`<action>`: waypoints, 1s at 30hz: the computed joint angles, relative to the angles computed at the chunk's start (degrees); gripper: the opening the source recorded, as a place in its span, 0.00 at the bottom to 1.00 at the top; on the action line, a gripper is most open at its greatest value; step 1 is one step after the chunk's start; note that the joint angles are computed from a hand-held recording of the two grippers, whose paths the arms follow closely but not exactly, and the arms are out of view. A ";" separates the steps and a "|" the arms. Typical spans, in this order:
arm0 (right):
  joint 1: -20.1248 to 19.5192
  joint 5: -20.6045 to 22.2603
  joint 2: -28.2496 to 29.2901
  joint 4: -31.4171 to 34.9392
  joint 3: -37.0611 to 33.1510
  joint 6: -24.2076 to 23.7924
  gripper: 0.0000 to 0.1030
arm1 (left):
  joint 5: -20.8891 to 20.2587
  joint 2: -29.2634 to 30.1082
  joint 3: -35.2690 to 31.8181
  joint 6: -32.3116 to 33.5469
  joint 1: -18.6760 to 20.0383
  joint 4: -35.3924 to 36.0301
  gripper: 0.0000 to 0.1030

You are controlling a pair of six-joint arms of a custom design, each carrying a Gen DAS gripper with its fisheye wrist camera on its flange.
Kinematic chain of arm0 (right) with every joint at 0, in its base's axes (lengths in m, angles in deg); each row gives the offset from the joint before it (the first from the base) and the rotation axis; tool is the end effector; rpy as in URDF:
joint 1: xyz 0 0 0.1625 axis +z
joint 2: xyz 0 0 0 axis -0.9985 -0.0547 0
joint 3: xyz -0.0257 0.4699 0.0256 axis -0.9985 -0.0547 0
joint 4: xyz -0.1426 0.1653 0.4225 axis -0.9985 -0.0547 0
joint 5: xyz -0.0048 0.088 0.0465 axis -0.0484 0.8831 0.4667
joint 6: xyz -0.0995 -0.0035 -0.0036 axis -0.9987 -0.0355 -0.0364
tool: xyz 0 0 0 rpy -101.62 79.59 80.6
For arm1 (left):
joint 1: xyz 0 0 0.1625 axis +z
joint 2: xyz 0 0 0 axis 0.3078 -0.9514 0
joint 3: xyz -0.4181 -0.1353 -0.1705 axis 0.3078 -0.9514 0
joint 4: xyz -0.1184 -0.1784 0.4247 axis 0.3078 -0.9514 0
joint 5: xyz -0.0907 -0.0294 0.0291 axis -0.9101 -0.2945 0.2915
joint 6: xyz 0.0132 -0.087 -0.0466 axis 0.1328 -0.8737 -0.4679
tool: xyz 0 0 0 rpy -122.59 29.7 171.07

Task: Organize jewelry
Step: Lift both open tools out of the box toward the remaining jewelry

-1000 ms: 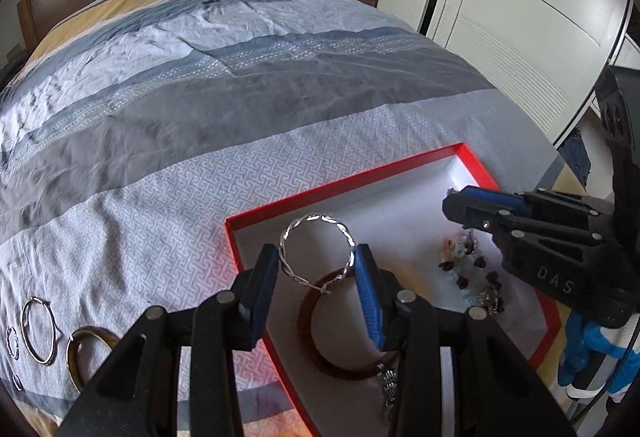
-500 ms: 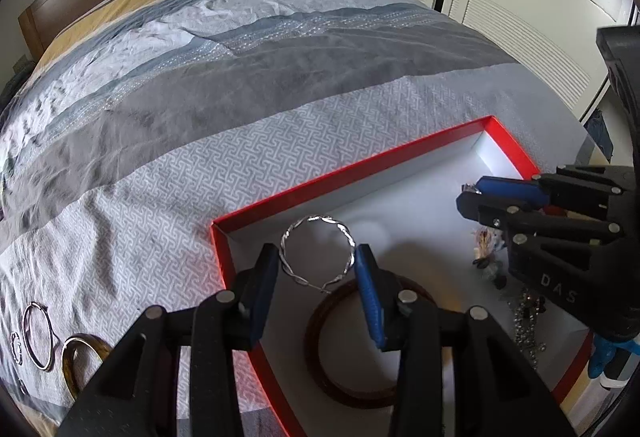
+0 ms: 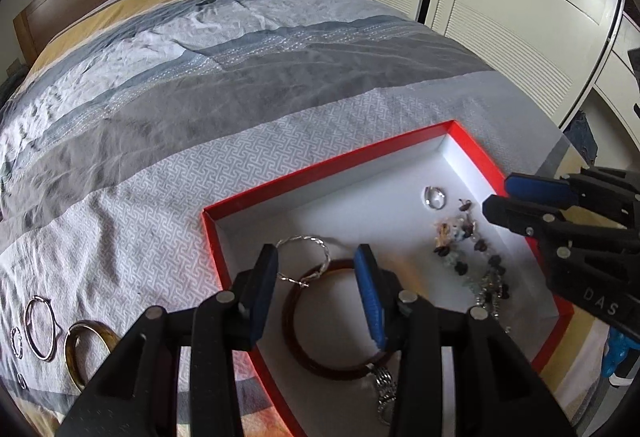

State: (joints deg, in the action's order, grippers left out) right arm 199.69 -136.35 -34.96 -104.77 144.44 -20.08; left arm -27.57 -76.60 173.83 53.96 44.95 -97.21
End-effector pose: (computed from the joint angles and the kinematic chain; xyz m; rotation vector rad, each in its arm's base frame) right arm 0.3755 -0.7416 0.1279 0.2947 -2.2859 0.6457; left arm -0.1919 -0.7866 0.2801 0.8618 2.4090 -0.4441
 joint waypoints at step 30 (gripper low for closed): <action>17.81 0.49 -8.22 -9.33 19.76 22.08 0.41 | 8.41 -40.82 28.54 -9.63 -9.20 1.88 0.37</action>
